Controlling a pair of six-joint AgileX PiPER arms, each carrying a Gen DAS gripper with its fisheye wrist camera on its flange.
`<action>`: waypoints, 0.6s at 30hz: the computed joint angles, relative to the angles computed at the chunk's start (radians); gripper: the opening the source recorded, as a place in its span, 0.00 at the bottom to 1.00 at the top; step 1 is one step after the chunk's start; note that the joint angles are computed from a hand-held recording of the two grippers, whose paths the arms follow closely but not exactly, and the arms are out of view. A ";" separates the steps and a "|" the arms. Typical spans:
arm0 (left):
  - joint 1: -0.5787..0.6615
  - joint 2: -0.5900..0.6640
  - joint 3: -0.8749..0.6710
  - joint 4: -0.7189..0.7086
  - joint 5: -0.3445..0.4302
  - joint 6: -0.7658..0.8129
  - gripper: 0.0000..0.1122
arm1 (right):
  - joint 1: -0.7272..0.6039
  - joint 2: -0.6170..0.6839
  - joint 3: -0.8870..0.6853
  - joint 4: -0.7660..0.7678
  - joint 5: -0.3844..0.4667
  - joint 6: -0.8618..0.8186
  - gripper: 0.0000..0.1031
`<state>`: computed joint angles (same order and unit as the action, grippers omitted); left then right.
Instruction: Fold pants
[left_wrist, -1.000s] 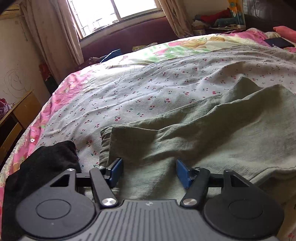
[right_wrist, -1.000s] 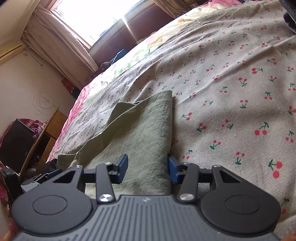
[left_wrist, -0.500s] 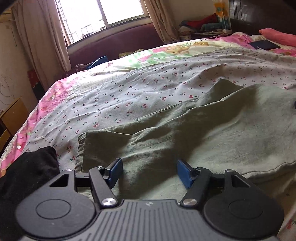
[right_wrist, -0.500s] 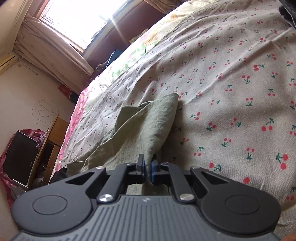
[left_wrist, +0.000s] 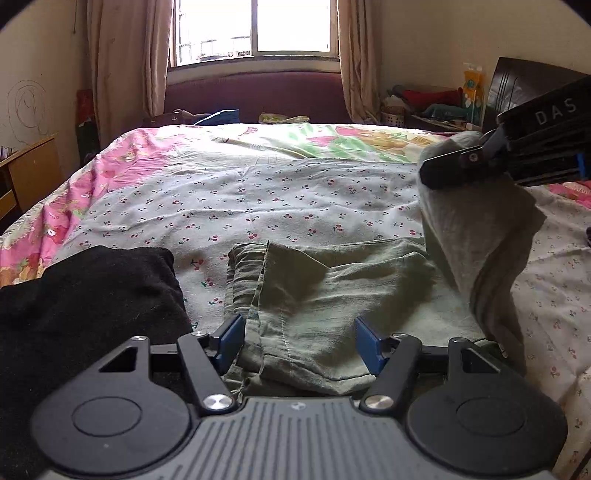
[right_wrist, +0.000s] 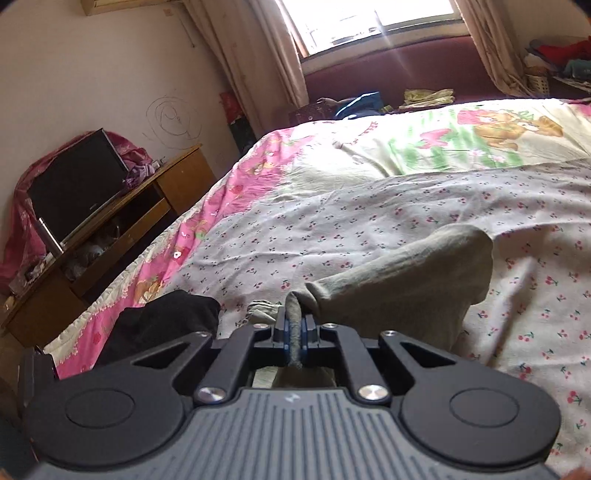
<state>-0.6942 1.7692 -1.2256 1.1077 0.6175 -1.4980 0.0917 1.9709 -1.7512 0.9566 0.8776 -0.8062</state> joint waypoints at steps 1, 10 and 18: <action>0.001 -0.024 0.031 0.013 -0.011 -0.028 0.69 | 0.041 0.005 -0.004 -0.026 -0.017 -0.012 0.07; 0.037 -0.135 0.204 0.047 -0.126 -0.188 0.69 | 0.231 0.151 -0.118 -0.254 0.007 0.124 0.11; -0.005 -0.181 0.215 0.091 -0.125 -0.300 0.70 | 0.168 0.220 -0.302 -0.245 0.156 0.189 0.35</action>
